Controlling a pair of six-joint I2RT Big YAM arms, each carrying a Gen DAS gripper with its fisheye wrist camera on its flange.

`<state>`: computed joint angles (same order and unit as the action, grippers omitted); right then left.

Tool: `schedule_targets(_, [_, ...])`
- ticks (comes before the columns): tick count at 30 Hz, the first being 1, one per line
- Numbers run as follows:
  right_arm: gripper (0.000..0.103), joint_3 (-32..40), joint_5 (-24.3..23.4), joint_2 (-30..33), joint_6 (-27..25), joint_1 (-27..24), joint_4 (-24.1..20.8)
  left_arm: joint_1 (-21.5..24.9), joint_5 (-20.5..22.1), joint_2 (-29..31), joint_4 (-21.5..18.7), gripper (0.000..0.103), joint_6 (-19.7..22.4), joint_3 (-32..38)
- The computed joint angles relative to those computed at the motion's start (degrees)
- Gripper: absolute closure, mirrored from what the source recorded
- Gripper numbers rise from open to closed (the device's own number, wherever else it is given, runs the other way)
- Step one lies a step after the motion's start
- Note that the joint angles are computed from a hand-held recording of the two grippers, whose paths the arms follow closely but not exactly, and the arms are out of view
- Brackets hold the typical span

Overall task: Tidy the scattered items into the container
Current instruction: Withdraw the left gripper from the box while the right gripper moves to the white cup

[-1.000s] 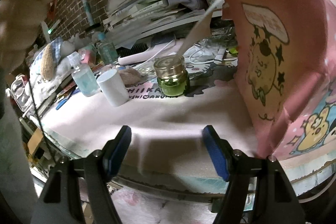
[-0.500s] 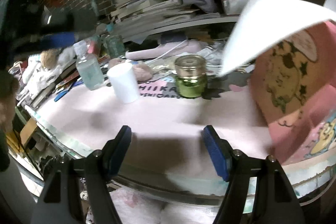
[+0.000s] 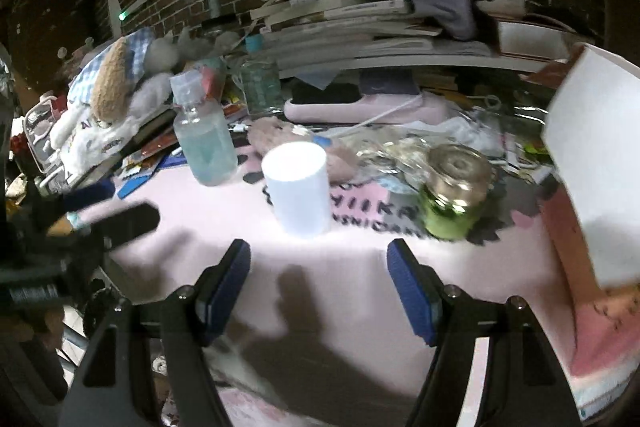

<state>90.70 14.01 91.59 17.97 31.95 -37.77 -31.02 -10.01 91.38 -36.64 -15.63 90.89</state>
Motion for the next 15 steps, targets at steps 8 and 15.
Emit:
schedule_targets(8, [0.036,9.1,-1.5,6.3,-0.1,-0.7,-5.6,0.3,2.4,-0.5,2.3,0.008,0.0,-1.7])
schedule_targets(15, [0.057,15.5,-3.8,10.3,1.3,-1.6,-11.4,0.6,3.4,-0.3,2.8,0.008,-0.6,-2.1])
